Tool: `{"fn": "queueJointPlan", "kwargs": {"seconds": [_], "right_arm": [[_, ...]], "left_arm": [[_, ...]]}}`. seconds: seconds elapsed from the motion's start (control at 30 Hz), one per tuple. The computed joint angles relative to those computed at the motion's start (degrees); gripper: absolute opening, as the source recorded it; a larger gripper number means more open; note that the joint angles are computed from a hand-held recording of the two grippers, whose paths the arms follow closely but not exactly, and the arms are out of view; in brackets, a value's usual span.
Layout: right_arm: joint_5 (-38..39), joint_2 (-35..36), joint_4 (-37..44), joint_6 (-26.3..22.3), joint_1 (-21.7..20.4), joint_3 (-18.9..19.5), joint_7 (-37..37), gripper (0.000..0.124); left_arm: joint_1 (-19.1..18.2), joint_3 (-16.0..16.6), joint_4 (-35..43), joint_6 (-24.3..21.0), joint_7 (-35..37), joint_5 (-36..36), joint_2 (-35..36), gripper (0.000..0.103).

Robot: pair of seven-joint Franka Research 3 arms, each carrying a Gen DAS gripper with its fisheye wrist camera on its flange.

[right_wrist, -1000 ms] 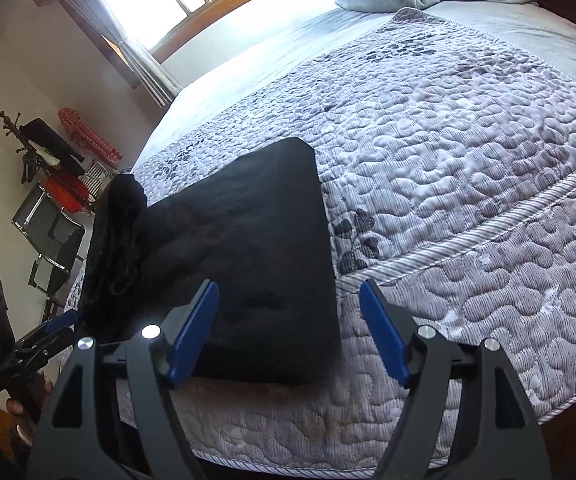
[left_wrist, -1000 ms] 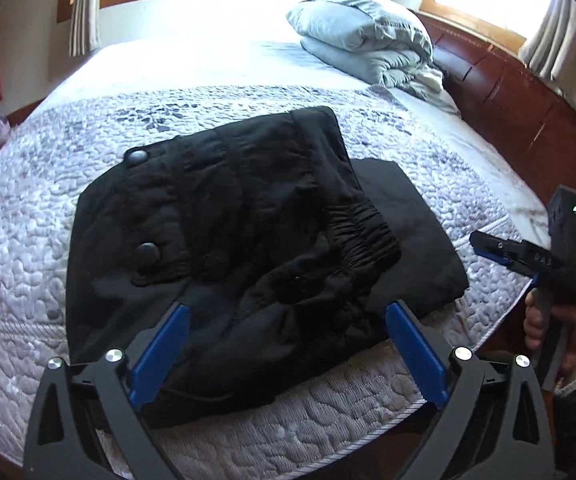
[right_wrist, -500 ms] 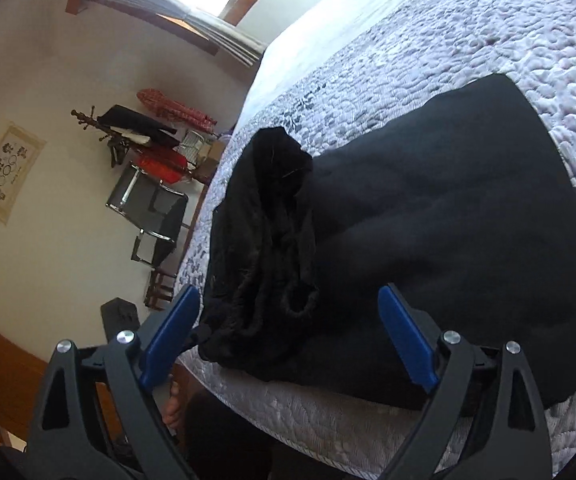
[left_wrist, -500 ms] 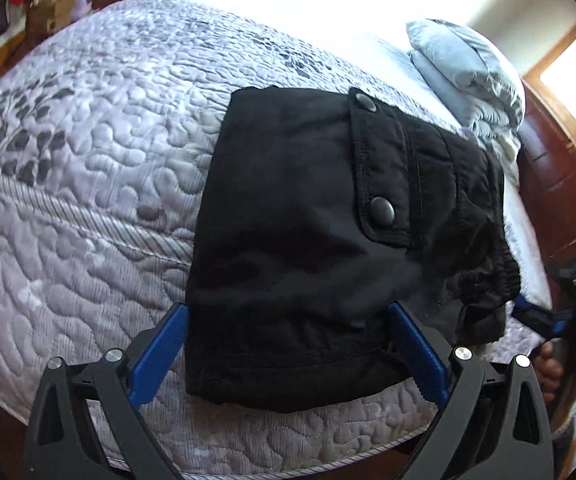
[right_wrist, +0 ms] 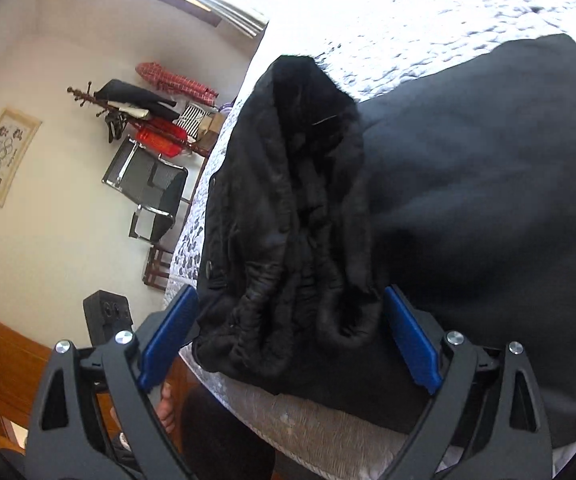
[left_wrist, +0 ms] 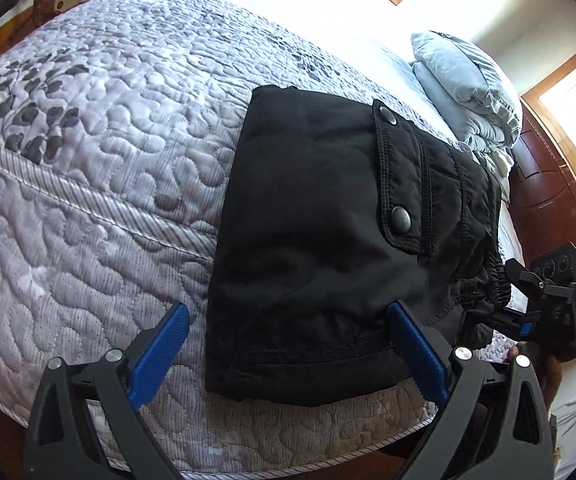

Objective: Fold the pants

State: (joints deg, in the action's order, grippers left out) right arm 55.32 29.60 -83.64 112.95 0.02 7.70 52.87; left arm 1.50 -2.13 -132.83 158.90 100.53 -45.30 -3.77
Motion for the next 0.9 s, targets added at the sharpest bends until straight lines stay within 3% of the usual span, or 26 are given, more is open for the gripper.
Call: {"fn": "queueJointPlan", "kwargs": {"seconds": [0.07,0.13,0.23,0.57,0.9], "right_arm": [[0.4,0.5,0.4,-0.1,0.3,0.5,-0.5,0.087],[-0.2,1.1,1.0,0.5,0.9,0.4,-0.1,0.059],[-0.9,1.0,0.8,2.0,1.3,0.5,-0.5,0.039],[1.0,-2.2,-1.1,3.7,1.7,1.0,-6.5,0.030],[4.0,-4.7,-1.0,1.0,0.1,0.3,-11.3,0.028]], "left_arm": [[0.0,0.1,-0.1,-0.4,0.2,-0.6,-0.2,0.099],[0.1,0.1,-0.3,-0.1,-0.6,0.3,-0.5,0.099],[0.0,0.4,-0.5,-0.3,-0.4,0.0,-1.0,0.099],[-0.2,1.1,-2.5,1.0,-5.6,3.2,-3.1,0.099],[-1.3,2.7,-2.8,1.2,-8.5,5.3,-4.3,0.099]]}}
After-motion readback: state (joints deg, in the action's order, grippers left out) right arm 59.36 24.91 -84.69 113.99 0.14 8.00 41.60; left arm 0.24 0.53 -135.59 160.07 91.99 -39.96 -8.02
